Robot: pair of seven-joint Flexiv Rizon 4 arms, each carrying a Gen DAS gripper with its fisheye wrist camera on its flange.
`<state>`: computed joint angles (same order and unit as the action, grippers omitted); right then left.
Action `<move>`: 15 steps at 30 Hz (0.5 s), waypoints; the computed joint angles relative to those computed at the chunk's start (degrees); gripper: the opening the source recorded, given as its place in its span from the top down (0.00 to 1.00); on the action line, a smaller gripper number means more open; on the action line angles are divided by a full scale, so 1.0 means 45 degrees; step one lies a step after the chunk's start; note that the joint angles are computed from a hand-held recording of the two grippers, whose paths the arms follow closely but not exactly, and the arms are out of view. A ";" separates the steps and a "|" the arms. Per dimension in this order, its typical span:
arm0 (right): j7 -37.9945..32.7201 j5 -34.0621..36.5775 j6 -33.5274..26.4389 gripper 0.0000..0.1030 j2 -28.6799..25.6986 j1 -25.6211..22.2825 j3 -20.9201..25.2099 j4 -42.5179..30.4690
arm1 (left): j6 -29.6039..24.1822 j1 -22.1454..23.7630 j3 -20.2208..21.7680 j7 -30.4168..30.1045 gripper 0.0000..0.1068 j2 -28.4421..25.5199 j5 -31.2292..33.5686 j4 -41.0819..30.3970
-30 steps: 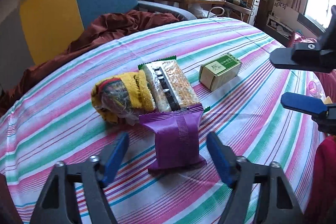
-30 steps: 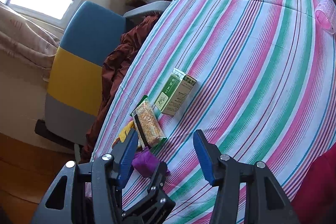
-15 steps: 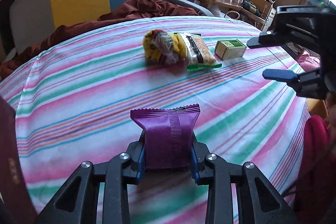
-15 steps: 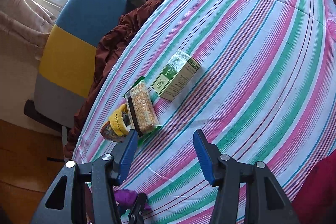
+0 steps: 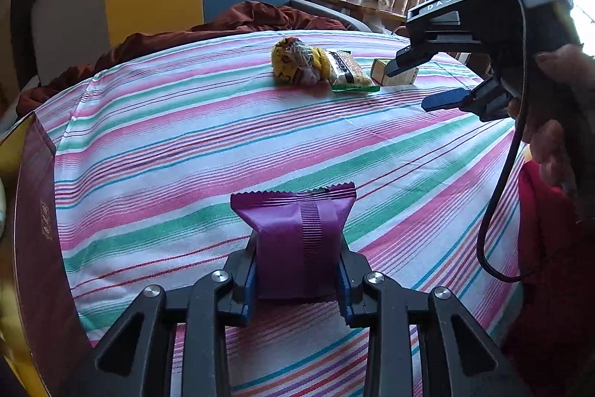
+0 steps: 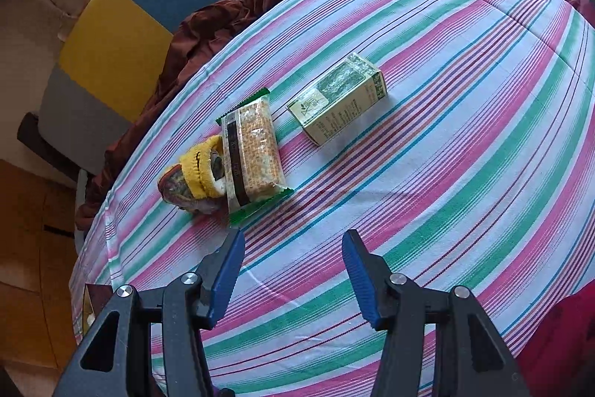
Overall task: Organize objects
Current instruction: 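Grasp the cracker pack with the right tool while the left tool holds the sachet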
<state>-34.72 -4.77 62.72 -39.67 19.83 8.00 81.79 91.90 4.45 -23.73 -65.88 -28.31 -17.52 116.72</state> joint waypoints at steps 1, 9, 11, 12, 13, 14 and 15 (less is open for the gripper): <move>-0.0042 -0.0145 -0.0384 0.47 -0.0065 0.0061 -0.0045 -0.0219 | 0.0057 0.0220 -0.0263 0.0074 0.69 -0.0052 -0.0037 0.0026; -0.0076 -0.1082 -0.3023 0.47 -0.1720 0.0565 -0.0632 -0.3597 | 0.0775 0.1664 -0.1870 -0.0018 0.68 -0.0463 0.0449 0.0345; -0.0367 -0.1193 -0.3886 0.47 -0.2384 0.0615 -0.0660 -0.4833 | 0.0845 0.1798 -0.1994 -0.0160 0.68 -0.0537 0.0683 0.0335; -0.0597 -0.1154 -0.4339 0.47 -0.2776 0.0601 -0.0592 -0.5544 | 0.0900 0.1911 -0.2097 -0.0214 0.68 -0.0579 0.0807 0.0348; -0.0868 -0.1056 -0.4792 0.47 -0.3177 0.0579 -0.0489 -0.6274 | 0.0971 0.2044 -0.2223 -0.0262 0.68 -0.0630 0.0941 0.0371; -0.1074 -0.1069 -0.5302 0.47 -0.3495 0.0654 -0.0517 -0.6862 | 0.0998 0.2171 -0.2331 -0.0330 0.68 -0.0650 0.1062 0.0398; -0.1158 -0.1249 -0.5857 0.47 -0.3747 0.0806 -0.0736 -0.7333 | 0.1000 0.2269 -0.2422 -0.0407 0.68 -0.0688 0.1163 0.0390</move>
